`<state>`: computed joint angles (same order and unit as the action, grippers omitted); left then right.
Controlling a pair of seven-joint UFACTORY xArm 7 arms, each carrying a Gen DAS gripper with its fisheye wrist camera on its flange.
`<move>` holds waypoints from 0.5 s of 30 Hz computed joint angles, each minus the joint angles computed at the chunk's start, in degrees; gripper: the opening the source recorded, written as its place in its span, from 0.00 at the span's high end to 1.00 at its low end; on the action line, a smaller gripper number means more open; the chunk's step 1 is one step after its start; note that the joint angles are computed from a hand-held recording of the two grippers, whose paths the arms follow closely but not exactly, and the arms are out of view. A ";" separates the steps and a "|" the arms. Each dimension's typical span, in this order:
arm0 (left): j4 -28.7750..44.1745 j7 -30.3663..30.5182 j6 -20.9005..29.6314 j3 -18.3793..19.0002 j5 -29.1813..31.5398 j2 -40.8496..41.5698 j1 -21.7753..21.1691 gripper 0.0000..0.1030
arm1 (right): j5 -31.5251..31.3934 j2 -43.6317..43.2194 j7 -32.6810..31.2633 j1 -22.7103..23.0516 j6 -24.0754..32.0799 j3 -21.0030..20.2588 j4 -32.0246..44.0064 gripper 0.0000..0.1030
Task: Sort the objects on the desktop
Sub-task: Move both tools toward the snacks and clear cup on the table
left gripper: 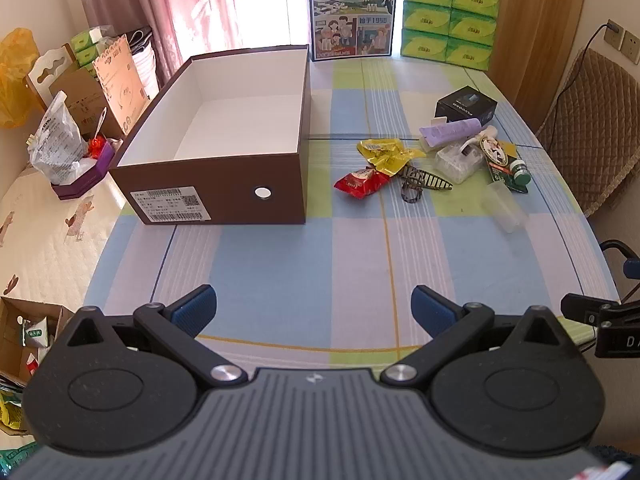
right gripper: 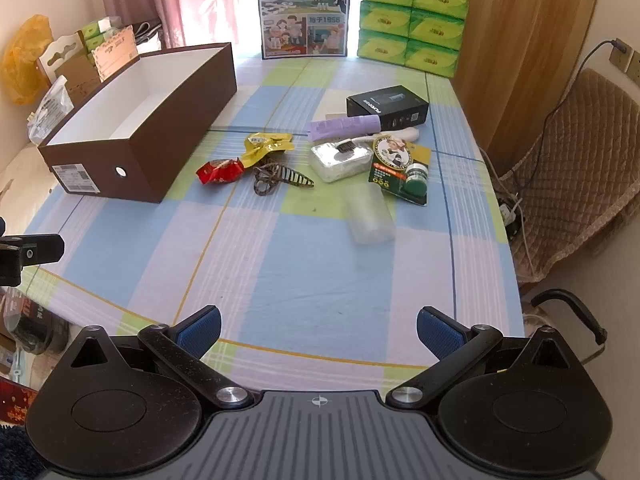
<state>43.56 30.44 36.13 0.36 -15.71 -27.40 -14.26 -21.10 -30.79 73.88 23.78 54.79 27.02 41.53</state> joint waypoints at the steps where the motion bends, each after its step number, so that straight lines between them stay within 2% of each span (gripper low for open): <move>1: -0.03 -0.01 0.02 -0.01 0.04 0.01 0.04 0.01 | 0.00 0.03 0.03 0.01 0.01 0.00 0.01 0.02; 15: -0.09 1.07 -0.13 0.51 -0.35 0.43 0.00 0.01 | -0.42 1.27 0.83 0.19 0.02 0.09 0.64 0.02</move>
